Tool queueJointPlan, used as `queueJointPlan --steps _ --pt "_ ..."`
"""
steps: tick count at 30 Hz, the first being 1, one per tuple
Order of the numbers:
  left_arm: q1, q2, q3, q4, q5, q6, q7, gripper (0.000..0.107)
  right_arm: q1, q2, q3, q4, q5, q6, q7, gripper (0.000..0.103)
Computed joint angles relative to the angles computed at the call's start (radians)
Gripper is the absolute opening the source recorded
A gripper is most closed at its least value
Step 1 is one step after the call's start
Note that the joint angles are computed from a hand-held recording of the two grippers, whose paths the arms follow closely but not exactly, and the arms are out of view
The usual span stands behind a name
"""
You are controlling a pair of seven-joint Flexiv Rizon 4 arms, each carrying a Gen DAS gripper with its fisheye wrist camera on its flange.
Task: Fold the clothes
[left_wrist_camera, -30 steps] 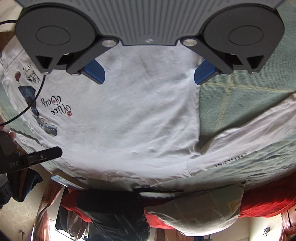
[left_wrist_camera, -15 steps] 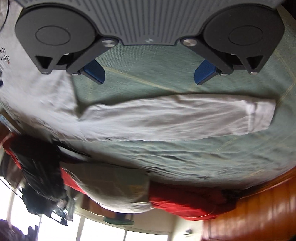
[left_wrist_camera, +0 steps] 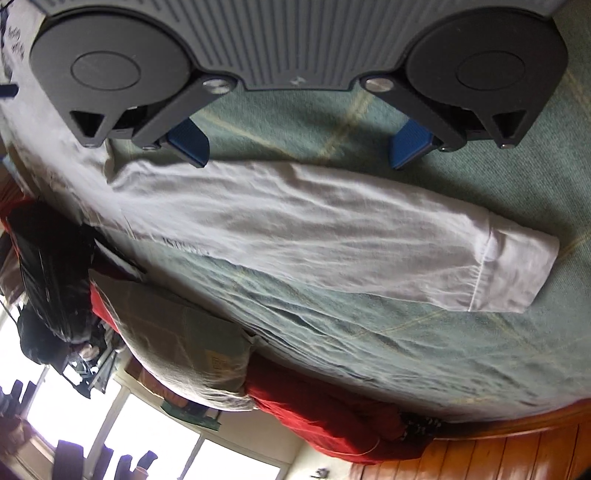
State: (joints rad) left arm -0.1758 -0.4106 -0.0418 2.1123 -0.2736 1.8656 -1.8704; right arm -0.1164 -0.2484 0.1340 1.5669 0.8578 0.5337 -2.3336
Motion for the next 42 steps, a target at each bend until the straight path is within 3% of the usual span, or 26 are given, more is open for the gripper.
queueJointPlan --steps 9,18,21,25,28,31,42 --pt "-0.008 -0.063 0.027 -0.020 -0.026 0.118 -0.013 0.102 -0.003 -0.006 -0.005 0.005 -0.007 0.042 0.028 0.103" --pt "0.039 -0.122 -0.006 -0.095 -0.050 0.140 -0.055 0.102 -0.003 0.000 0.004 0.007 0.000 0.045 0.008 0.103" --pt "-0.002 -0.140 0.028 -0.123 -0.099 0.135 -0.056 0.102 -0.008 0.002 0.004 0.005 0.014 0.031 -0.001 0.103" --pt "-0.019 -0.143 0.018 -0.136 -0.128 0.142 -0.077 0.102 -0.015 0.009 0.000 0.006 0.032 0.017 -0.014 0.103" --pt "-0.110 -0.156 0.104 -0.164 -0.216 0.110 -0.034 0.102 -0.018 0.013 -0.006 0.008 0.038 0.014 -0.021 0.103" --pt "-0.126 -0.160 0.113 -0.175 -0.272 0.115 -0.051 0.102 -0.027 0.021 -0.012 0.008 0.050 0.005 -0.035 0.103" --pt "-0.227 -0.159 0.160 -0.267 -0.371 0.115 0.102 0.102 -0.056 0.033 -0.040 0.006 0.063 -0.036 -0.073 0.103"
